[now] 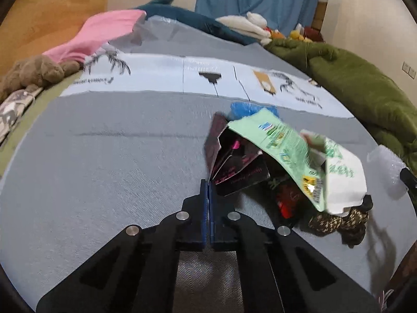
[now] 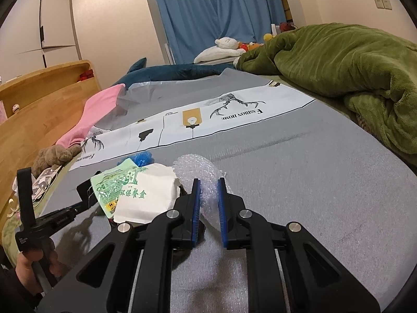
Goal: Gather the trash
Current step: 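Grasp the bubble wrap with the right tool while the left tool grasps the pink-black wrapper, then carry both items over the pink bin and open both tools to drop them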
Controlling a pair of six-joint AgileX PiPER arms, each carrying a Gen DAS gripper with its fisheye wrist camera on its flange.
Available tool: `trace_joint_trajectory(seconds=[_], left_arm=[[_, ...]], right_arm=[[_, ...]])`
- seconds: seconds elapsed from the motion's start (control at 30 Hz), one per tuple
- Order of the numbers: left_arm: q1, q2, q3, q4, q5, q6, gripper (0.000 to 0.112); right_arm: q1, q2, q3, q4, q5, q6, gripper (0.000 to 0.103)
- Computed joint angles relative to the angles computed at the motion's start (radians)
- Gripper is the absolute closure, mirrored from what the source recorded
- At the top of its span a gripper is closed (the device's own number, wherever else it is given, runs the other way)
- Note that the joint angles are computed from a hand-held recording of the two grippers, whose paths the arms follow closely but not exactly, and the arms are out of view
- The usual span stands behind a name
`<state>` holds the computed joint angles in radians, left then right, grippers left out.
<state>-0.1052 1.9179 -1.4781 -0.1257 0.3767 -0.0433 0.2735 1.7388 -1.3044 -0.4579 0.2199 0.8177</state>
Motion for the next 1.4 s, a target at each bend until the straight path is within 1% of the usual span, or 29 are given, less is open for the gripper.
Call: trace_joint_trajectory(seconds=[0.07,0.17,0.3,0.47,0.57,0.63,0.67,0.8,0.83,0.9,1.0,1.07,1.1,1.2,1.23,1.3,1.33,1.4], left_arm=[[-0.008,-0.027,0.025,0.073,-0.036,-0.055,0.112],[-0.008,-0.064,0.054,0.151,-0.06,-0.116,0.112],[0.019,-0.119,0.105,0.15,-0.076,-0.116,0.112],[0.069,-0.25,0.193,-0.002,-0.068,0.012,0.112],[0.091,-0.349,0.236,-0.092,-0.05,0.08,0.112],[0.105,-0.417,0.27,-0.158,-0.037,0.132,0.112],[0.111,-0.474,0.301,-0.191,-0.029,0.161,0.112],[0.125,-0.63,0.371,-0.28,0.011,0.246,0.112],[0.13,-0.676,0.389,-0.317,0.032,0.276,0.112],[0.134,-0.732,0.409,-0.357,0.063,0.304,0.112],[0.126,-0.826,0.447,-0.403,0.113,0.332,0.112],[0.102,-0.885,0.47,-0.403,0.138,0.325,0.112],[0.086,-0.911,0.478,-0.393,0.147,0.315,0.112],[0.04,-0.974,0.499,-0.374,0.176,0.284,0.112],[0.003,-0.996,0.505,-0.344,0.182,0.248,0.112],[-0.067,-1.027,0.52,-0.271,0.178,0.171,0.112],[-0.104,-1.038,0.527,-0.236,0.177,0.136,0.112],[-0.224,-1.061,0.545,-0.095,0.165,-0.007,0.112]], right_arm=[[0.0,-0.007,0.004,0.008,-0.001,-0.004,0.089],[0.004,-0.032,0.02,0.016,-0.005,-0.008,0.089],[0.034,-0.084,0.042,0.009,0.008,0.005,0.089],[0.093,-0.19,0.083,-0.05,0.052,0.045,0.089],[0.131,-0.262,0.115,-0.036,0.081,0.033,0.089],[0.167,-0.313,0.133,-0.046,0.119,0.044,0.089],[0.183,-0.334,0.14,-0.053,0.135,0.051,0.089],[0.274,-0.441,0.17,-0.148,0.216,0.14,0.089],[0.311,-0.472,0.175,-0.188,0.249,0.176,0.089],[0.372,-0.519,0.183,-0.24,0.302,0.22,0.089],[0.481,-0.589,0.189,-0.314,0.405,0.281,0.089],[0.58,-0.636,0.195,-0.375,0.495,0.335,0.089],[0.608,-0.649,0.198,-0.391,0.521,0.35,0.089],[0.758,-0.717,0.226,-0.46,0.664,0.431,0.089],[0.787,-0.731,0.233,-0.468,0.693,0.446,0.089],[0.874,-0.767,0.254,-0.505,0.786,0.501,0.089],[0.937,-0.792,0.269,-0.529,0.852,0.539,0.089],[1.05,-0.824,0.292,-0.573,0.968,0.607,0.089]])
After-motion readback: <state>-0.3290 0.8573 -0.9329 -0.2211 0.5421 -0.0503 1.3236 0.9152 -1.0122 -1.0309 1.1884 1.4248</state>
